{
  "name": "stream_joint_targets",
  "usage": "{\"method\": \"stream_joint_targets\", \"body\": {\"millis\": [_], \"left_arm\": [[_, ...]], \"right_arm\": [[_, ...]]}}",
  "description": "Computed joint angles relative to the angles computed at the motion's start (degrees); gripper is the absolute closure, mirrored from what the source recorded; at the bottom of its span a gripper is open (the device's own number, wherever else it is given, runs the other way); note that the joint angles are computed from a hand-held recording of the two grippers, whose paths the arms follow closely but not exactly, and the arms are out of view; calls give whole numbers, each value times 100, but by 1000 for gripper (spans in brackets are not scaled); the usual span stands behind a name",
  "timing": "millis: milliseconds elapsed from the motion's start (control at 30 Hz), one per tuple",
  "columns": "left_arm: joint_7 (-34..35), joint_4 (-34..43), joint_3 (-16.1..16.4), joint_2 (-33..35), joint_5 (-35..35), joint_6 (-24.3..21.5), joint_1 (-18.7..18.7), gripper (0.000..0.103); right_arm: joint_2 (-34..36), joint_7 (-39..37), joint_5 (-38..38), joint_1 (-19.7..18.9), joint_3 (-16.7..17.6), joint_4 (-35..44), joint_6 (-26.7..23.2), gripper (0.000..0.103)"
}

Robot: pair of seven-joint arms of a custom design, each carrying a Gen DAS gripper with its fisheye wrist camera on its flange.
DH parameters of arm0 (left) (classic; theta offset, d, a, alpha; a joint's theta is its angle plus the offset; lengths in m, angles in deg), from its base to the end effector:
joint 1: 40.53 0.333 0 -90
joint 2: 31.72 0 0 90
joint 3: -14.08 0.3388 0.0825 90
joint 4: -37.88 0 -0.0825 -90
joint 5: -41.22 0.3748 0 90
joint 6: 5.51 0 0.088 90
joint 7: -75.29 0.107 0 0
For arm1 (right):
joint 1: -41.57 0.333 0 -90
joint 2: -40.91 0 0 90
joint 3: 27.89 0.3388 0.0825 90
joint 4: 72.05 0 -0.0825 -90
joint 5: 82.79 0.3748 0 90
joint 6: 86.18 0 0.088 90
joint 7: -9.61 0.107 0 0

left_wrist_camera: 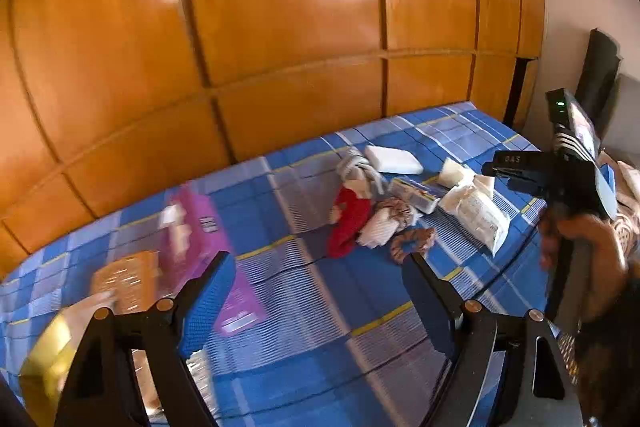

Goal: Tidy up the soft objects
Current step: 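Move both tools back over the remaining pile of soft items, then grasp the red sock with the left gripper while the right grasps a brown scrunchie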

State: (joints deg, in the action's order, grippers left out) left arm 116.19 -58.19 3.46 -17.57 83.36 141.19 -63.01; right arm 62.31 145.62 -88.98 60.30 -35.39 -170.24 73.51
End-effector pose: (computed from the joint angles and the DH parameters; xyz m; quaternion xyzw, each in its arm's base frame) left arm 0.5677 -0.3656 0.5549 -0.5840 0.7079 -0.2795 0.2824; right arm 0.6856 0.1547 0.4813 -0.4812 0.8048 -0.1502 0.3132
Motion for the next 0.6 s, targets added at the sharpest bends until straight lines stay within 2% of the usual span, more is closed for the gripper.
{"method": "stream_joint_targets", "body": {"millis": [167,533,600], "left_arm": [[491,1013,-58,862,-732,-390,-15,17],[1008,2467,134,2005,-1529,-1003,-188,18],[1116,2922,175,2313,-1639,-1180,-221,25]], "right_arm": [[37,-412,505,-230,290,14,72,54],[53,-909,1203,-345,449,8,81,53],[47,-1011,1282,-358,483,-1,112,53]]}}
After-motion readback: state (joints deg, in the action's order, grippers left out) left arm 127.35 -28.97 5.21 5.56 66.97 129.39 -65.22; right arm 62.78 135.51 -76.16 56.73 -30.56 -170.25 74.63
